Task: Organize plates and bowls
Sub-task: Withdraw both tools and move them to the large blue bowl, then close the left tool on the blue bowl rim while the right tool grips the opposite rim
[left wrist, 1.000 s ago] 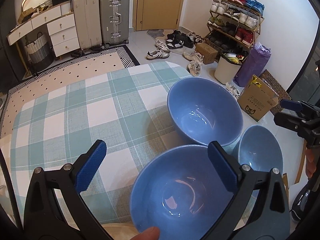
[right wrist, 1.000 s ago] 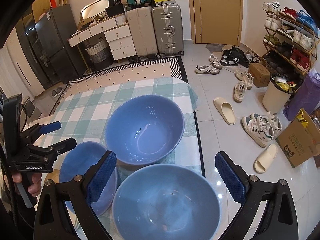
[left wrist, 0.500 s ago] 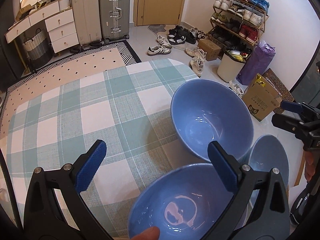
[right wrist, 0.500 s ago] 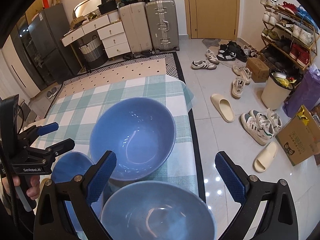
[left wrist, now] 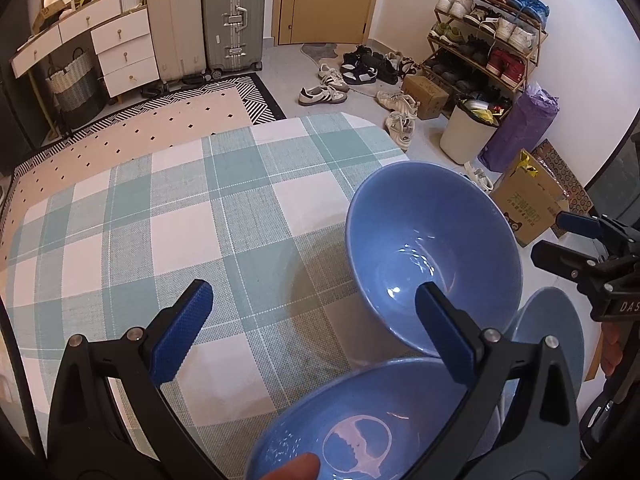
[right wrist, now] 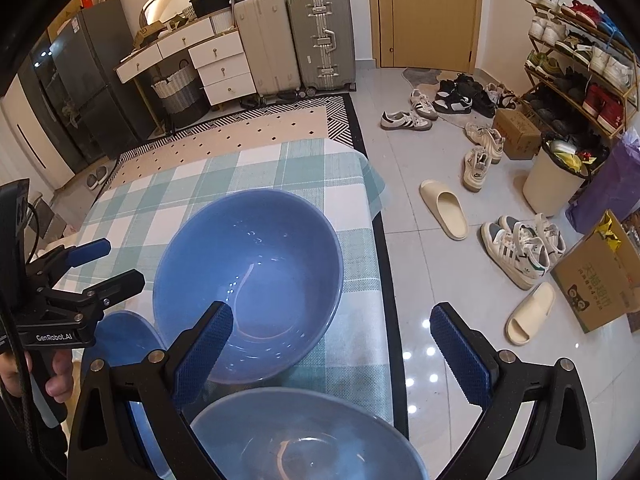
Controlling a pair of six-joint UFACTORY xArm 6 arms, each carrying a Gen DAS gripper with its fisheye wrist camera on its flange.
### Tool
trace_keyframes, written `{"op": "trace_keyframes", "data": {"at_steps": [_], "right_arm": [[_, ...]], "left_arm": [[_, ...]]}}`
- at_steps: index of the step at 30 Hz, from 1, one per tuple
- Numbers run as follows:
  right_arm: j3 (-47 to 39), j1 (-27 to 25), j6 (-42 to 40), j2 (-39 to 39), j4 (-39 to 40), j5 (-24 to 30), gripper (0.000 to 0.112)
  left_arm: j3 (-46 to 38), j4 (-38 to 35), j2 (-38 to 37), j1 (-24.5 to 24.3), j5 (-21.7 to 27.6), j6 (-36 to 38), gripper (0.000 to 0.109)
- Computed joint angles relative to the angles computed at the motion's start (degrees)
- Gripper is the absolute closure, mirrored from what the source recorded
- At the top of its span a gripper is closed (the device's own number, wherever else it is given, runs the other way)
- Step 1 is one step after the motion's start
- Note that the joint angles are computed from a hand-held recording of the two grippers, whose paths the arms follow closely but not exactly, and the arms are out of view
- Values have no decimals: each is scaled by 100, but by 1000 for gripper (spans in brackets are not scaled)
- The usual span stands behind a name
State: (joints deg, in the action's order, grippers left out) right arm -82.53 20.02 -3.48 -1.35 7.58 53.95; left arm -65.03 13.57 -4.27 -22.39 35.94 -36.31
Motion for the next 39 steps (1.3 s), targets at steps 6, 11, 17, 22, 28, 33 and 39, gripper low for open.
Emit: {"op": "trace_keyframes", "data": {"at_steps": [6,11,17,22,28,33,39], "right_arm": [[-18,-25,-1,127,-15,-31,12],[-17,-27,-79,206,5,-79,12],[-60,-25,-228,315,150,-12,28],[-103,-39,-444,398,450,70,44],[-75,-3,-572,426,575,77,59],[-1,30,-493,372,473,11,69],[87,41,-464,306,341,-46,84]], "left_arm": [[-117,-116,175,25,15,56,8],[-225,-253,344,39,8,148,9],[-316,-450,504,30,-26,347,21],[-350,-909,607,20,-36,812,43],[-313,-1060,644,-16,-150,961,65],[-302,-1190,636,-42,-224,1061,79],[-286,-1304,628,-86,-328,1215,94]]}}
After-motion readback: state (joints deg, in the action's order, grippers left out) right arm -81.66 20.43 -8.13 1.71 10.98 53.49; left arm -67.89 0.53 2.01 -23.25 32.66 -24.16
